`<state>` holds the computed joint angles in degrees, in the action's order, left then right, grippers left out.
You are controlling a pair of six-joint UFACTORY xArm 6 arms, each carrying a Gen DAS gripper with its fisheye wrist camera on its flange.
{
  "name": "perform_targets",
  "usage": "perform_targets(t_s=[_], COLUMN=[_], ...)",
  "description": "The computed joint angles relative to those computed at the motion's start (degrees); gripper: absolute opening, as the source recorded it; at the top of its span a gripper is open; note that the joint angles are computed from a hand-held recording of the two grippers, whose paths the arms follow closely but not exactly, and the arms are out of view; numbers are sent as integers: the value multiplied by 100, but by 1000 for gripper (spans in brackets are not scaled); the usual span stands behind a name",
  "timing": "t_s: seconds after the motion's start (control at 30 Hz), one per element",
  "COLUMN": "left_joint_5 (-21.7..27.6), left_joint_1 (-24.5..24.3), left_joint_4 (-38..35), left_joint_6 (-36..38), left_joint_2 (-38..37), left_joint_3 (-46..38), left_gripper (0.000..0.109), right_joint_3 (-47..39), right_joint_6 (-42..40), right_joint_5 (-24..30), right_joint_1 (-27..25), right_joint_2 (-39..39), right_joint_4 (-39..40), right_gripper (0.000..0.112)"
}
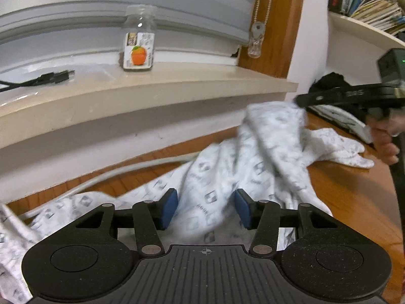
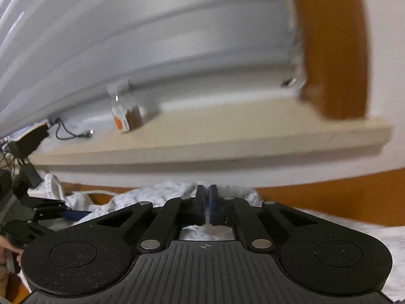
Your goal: Fold clothes
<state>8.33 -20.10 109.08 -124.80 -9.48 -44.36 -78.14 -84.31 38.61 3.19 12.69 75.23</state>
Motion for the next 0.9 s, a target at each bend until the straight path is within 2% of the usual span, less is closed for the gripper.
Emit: perform_targets(t_s=[0.13, 0.23, 0.3, 0.37, 0.47, 0.53, 0.6, 0.7, 0.9], left_joint_5=[119, 215, 321, 449, 658, 646, 638, 726, 828], left_joint_1=[-104, -169, -223, -290, -427, -449, -510, -681, -805], left_joint_4=[-263, -407, -416, -374, -148, -380, -980, -2196, -4470], left_joint_6=[330, 489, 477, 399, 59, 186, 879, 2323, 4978], left_joint_2=[-31, -15, -79, -167, -338, -309, -127, 385, 1824], left_joint_3=[31, 10, 50, 93, 115, -15, -279, -887, -2420], left_gripper=[55, 56, 57, 59, 64, 66, 66, 67, 67], right_joint_3=[520, 598, 452, 232, -72, -254, -374, -553, -848], right_joint_6=[-402, -447, -318, -136, -36, 29, -24, -107, -163], right_joint_5=[122, -50, -235, -279, -300, -129, -43, -19, 125], right_joint_1=[-476, -728, -868, -1022, -1297, -1513, -1679, -1833, -2226], right_joint_2=[-556, -549, -323, -36, 382, 601, 767, 988, 1287], right_joint_4=[31, -348, -596, -840, -995, -1070, -1058, -957, -707], right_gripper=[2, 3, 8, 28, 34, 38, 40, 41, 44])
